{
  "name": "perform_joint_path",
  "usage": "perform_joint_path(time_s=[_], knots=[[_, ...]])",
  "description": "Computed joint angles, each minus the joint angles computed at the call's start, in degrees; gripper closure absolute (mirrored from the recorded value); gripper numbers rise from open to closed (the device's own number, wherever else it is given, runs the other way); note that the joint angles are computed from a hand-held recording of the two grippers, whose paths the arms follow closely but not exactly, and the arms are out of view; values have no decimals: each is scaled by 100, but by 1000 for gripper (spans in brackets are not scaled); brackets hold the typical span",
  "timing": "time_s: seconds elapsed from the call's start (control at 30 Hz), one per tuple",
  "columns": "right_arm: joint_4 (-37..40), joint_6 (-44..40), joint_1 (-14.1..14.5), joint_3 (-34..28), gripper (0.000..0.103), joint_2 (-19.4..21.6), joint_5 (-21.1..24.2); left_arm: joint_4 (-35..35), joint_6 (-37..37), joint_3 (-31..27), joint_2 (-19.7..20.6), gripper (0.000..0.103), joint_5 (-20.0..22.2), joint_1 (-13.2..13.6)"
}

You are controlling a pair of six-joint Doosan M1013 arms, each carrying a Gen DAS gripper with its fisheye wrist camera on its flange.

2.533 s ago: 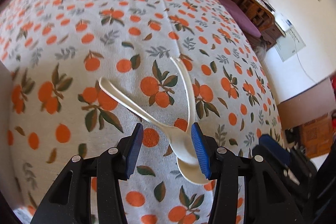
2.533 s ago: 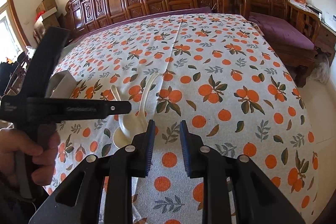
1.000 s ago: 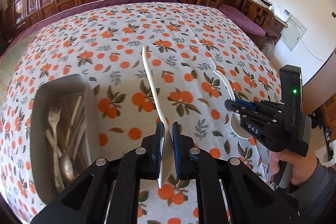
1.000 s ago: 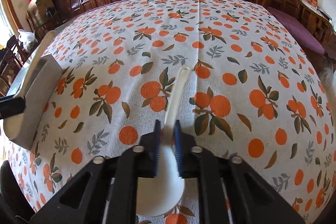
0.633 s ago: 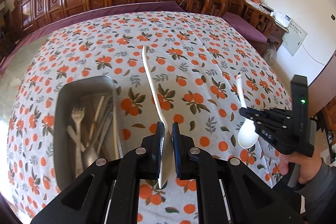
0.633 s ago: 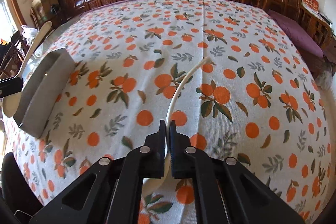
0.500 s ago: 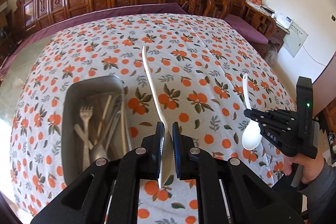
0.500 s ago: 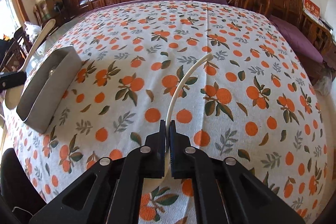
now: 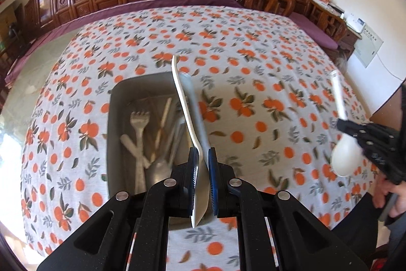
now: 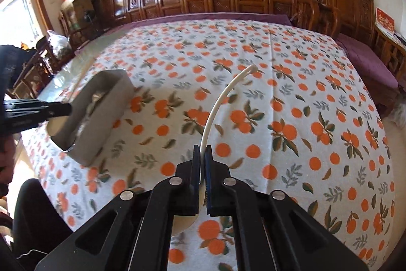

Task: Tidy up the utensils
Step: 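Lower the white spoon into the grey tray and open the left tool while the right carries its spoon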

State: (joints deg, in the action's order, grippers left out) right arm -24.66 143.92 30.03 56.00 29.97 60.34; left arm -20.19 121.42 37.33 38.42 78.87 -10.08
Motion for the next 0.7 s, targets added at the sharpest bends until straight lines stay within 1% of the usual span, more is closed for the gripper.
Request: perform_joint_path(time_s=[0.17,0.47,0.63,0.67,0.7], knots=[[22,-157,80,-149,99,50,-38,185,-74,-285,224,95,181,40],[10,-302,195,-275,99,57,-129,569,-159,-735,578,95,553,-19],[50,-408,231,-384,99,104,-121,701,-210,-685,583,95,523,-25],[72,-439,236,-420,99,124,-125,712,-220,-677,578,94,492,-20],[87,-465,242,-460,99,148,-121,703,-230,-674,573,90,479,-9]])
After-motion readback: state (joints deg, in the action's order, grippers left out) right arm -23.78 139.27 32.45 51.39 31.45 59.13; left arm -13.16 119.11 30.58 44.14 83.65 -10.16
